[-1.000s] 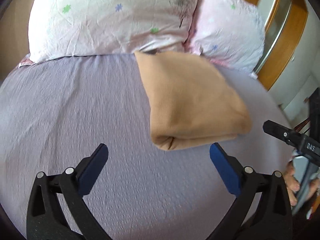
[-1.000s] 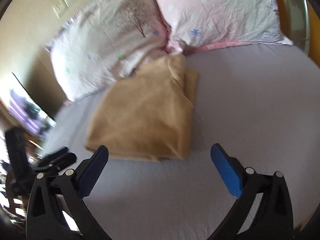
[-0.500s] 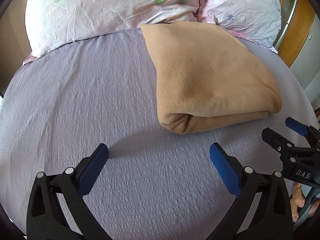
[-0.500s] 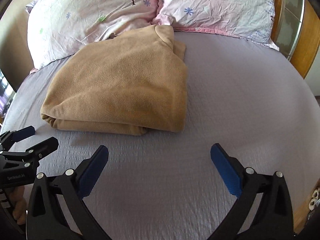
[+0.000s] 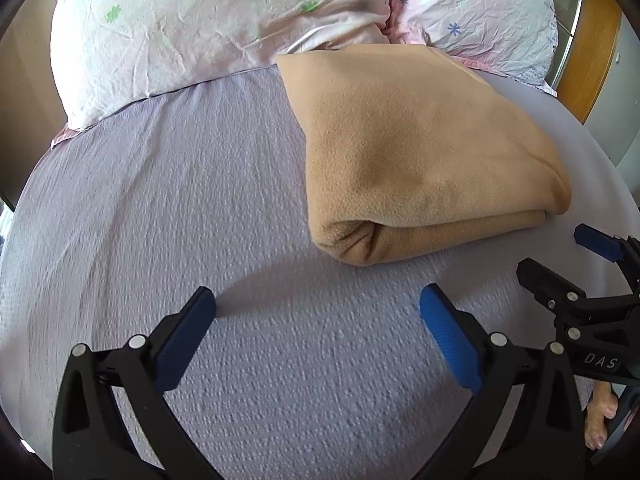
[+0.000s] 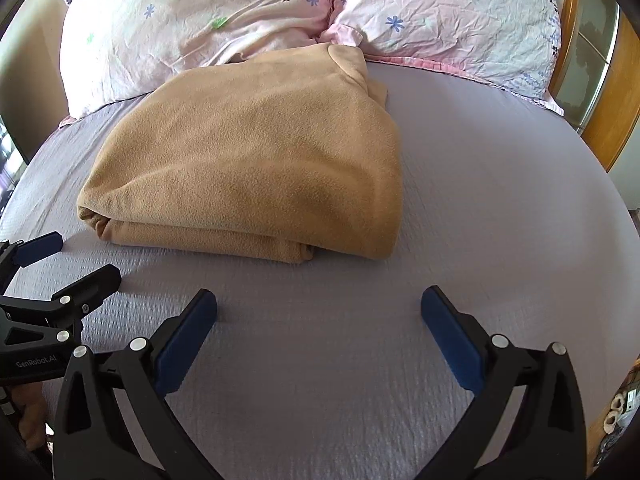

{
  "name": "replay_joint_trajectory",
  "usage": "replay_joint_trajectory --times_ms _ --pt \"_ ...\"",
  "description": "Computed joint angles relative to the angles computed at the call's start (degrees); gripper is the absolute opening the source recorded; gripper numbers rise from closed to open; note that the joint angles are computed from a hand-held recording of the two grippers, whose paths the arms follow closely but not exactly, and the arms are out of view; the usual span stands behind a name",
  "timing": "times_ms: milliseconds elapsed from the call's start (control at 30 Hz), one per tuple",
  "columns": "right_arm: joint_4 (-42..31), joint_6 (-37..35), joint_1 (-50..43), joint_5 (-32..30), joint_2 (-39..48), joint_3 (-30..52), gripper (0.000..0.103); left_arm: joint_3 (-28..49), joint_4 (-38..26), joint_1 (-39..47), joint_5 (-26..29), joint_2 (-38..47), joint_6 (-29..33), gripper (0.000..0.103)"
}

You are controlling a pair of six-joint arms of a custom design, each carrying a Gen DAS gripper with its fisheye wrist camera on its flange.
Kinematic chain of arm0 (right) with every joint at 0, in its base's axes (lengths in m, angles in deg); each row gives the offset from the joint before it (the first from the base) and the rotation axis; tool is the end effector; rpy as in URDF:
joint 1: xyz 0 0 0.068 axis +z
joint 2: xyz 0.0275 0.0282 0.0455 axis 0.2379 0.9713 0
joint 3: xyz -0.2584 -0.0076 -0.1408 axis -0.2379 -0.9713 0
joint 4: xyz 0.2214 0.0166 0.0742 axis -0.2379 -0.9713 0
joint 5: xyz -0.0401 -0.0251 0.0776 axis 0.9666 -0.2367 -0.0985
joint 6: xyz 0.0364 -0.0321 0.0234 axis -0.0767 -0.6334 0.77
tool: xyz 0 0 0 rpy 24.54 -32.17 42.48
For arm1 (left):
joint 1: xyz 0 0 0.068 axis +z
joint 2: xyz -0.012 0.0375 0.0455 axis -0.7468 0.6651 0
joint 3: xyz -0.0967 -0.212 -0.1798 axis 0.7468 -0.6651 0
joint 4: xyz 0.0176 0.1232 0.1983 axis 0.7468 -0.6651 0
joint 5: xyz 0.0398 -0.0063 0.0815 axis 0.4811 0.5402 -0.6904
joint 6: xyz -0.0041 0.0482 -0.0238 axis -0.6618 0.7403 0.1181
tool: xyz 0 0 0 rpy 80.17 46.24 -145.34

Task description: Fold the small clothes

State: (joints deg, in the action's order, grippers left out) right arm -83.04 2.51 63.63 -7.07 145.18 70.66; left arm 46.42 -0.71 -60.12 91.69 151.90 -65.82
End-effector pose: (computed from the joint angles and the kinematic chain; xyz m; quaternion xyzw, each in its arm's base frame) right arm 0.2092 0.2187 0.0881 0.1894 0.9322 -0.0217 0.3076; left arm 0.3411 -0.0782 0.1299 0.3151 0.9083 -0.0665 0.2670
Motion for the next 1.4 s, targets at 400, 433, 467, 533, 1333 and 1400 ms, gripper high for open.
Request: replay_joint_trajectory --times_ms 400,433,467,533,1333,1400 --pt "0.98 0.22 0.49 1.18 0.08 -0.66 0.102 -0.74 1.08 0.09 0.26 -0.17 0.14 0.101" --pt "1.15 0.13 0.42 1.19 0.04 -0.79 0.102 -0.73 1.11 0.13 0.28 -0.13 0.17 0.101" --pt "1.18 0.10 0.40 1.20 0.05 -0.80 0.102 -0.75 1.12 0.11 0.27 -0.14 0.16 0.101" --pt "1.25 0.00 0.34 1.15 0.04 -0.83 0.102 -0.77 1.17 0.14 0.29 -0.11 0.16 0.101" --pt "1.45 -0.06 0.37 1.17 0.02 -1.01 0.102 -0.86 1.14 0.14 0.25 -0.22 0.21 0.101" --pt "1.42 -0.02 0.39 1.20 0.02 -0.98 0.102 -0.88 1.14 0.13 0.24 -0.24 0.19 0.101"
